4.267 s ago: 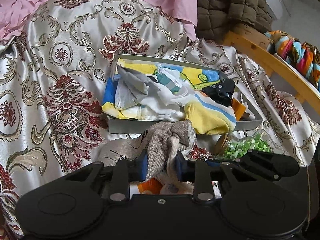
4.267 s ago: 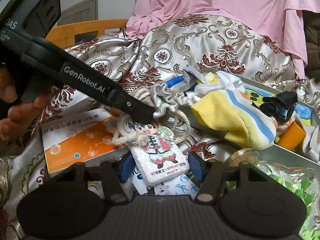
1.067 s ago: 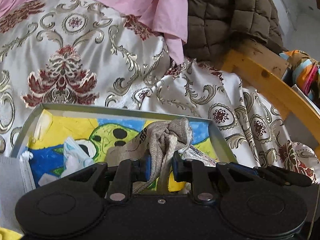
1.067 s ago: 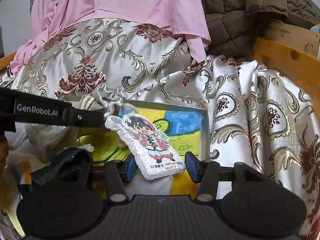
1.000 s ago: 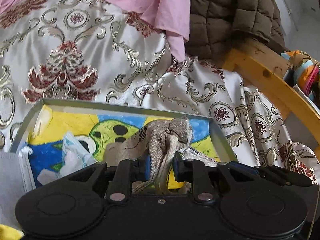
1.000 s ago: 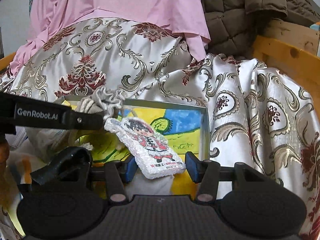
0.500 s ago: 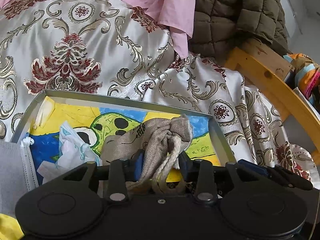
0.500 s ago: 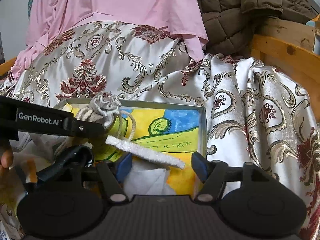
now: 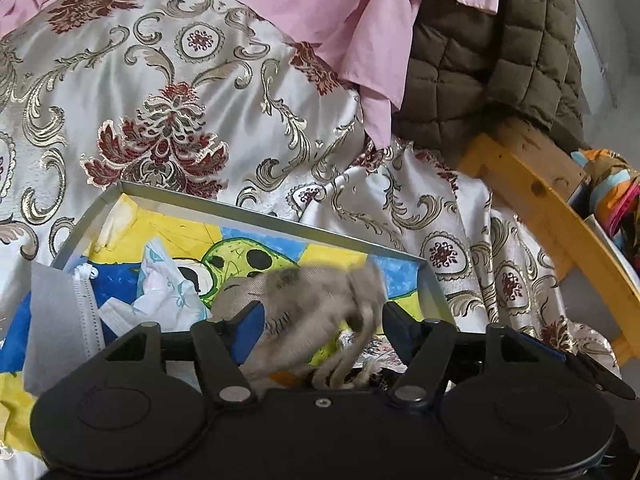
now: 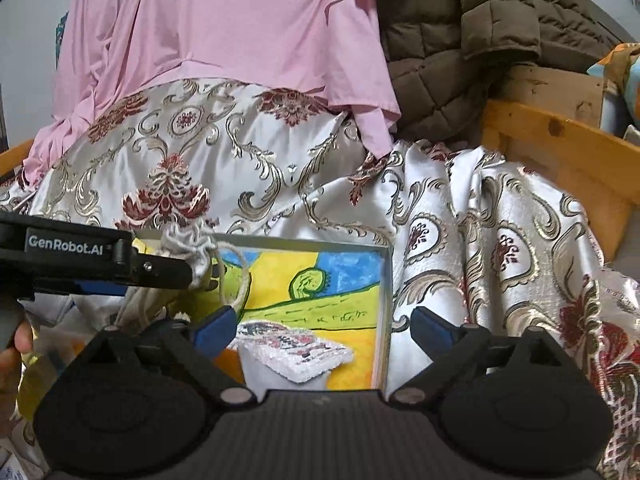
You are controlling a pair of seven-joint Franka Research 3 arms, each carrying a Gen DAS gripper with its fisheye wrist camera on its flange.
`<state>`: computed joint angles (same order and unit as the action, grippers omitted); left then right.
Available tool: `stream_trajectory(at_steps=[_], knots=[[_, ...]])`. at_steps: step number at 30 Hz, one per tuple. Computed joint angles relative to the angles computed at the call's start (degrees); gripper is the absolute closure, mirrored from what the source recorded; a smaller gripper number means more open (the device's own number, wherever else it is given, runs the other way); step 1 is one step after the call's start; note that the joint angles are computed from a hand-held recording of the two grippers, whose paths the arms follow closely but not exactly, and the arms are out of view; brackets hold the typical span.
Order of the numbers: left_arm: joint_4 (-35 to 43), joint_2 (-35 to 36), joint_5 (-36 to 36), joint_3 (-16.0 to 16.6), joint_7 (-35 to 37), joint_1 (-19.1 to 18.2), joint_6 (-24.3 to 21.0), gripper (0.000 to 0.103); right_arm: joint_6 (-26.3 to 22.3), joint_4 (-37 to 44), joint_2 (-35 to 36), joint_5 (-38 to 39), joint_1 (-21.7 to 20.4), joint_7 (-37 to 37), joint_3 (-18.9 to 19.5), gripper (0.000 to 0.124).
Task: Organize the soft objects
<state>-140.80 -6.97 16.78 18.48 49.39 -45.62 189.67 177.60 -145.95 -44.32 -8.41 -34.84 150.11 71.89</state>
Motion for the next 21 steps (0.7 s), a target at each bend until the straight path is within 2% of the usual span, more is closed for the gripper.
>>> stream_trajectory(at_steps=[1, 2, 6, 9, 14, 17, 18, 21], knots=[[-0.36, -0.46, -0.16, -0.77, -0.18, 0.77, 0.13, 0.034, -0.15, -0.19, -0.48, 0.13, 0.5, 0.16, -0.4, 0.026], [-0.8, -0.94, -0.34, -3.21, -0.44, 3.21, 0.3, 0.034, -0.2, -0.45, -0.91, 0.25, 1.12, 0.3, -0.89, 0.025], [-3.3, -3.95, -0.42, -15.98, -1.1, 16.24, 0.94, 0.032, -0.97, -1.99, -3.25, 0.66, 4.78, 1.14, -3.32, 0.021], [-5.73, -7.28, -0.41, -23.9, -1.26, 24.41, 1.42, 0.028, -1.61, -3.92, -6.15, 1.1, 8.47, 2.7, -5.33, 0.021], [-10.17, -13.99, -0.43, -30.93, -1.62, 31.15, 1.84, 0.021, -4.15, -5.98, -10.34, 1.15, 14.15, 5.38, -8.64, 0.021], [-13.33, -19.73, -1.4, -39.06, -2.03, 38.65, 2.45, 0.017, -6.09, -6.47, -12.33, 0.57, 17.22, 6.69, -10.61, 0.021], [-14.42, -21.81, -1.63, -40.8, -2.25, 40.18, 2.67, 0.017, -6.6, -6.63, -12.77, 0.4, 18.26, 7.14, -11.29, 0.021], [-17.35, -27.48, -1.99, -43.08, -3.06, 41.86, 3.12, 0.008, -9.05, -6.76, -14.43, -0.41, 21.27, 8.34, -13.02, 0.021]])
